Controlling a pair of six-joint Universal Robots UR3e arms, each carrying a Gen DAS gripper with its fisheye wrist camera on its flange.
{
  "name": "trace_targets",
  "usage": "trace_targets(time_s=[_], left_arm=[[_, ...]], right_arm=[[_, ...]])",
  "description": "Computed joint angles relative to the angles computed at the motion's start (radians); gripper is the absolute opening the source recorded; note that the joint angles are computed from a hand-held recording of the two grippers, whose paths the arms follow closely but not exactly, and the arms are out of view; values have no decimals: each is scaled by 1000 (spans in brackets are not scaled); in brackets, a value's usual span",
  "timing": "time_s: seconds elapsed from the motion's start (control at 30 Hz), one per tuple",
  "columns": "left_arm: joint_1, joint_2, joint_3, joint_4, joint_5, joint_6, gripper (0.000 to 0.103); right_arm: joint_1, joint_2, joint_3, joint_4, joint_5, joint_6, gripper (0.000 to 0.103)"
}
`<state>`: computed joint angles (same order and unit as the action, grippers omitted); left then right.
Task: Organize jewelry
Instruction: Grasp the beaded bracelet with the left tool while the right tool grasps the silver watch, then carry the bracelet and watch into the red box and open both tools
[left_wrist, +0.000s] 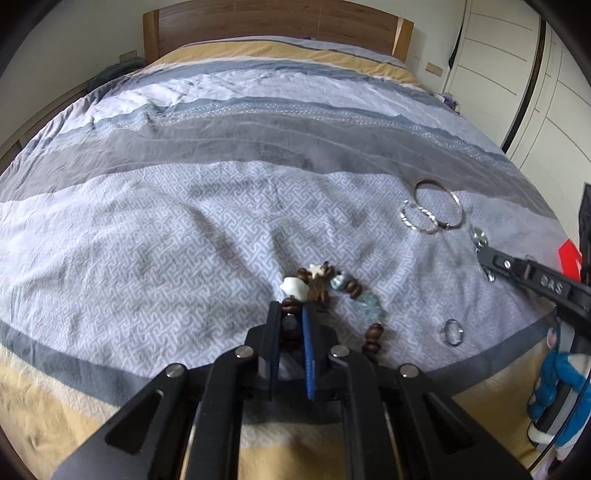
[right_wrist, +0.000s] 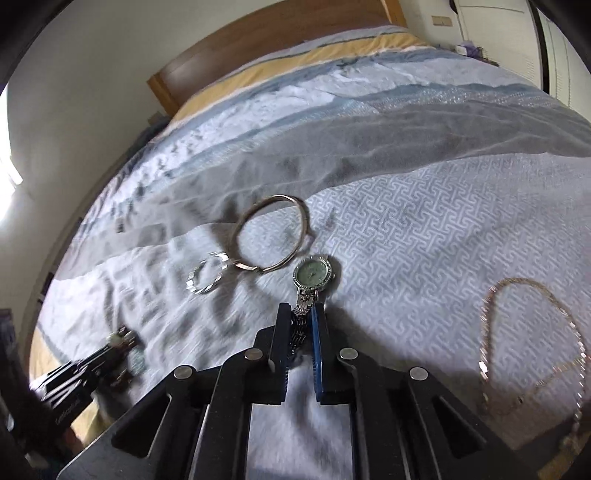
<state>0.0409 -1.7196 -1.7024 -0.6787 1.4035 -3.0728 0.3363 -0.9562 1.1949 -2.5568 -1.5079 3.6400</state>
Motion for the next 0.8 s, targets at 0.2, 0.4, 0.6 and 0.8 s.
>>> trace_targets(time_s=[0.2,0.4,0.6,0.8], left_arm=[[-13,96,-13,-63,-13,-13,9],[-25,182,16,-146,-24,-27,9],[-88,226,82,-219,-19,-55,9],[-255,151,242,-256,13,-132,9]], right_arm=[[-14,-215,233,-82,38,10,10],[-39,-459,410,-65,32,20,10],[-114,-734,569,23,14,-14,10],[-344,-1087,703,233,86,-147,10]])
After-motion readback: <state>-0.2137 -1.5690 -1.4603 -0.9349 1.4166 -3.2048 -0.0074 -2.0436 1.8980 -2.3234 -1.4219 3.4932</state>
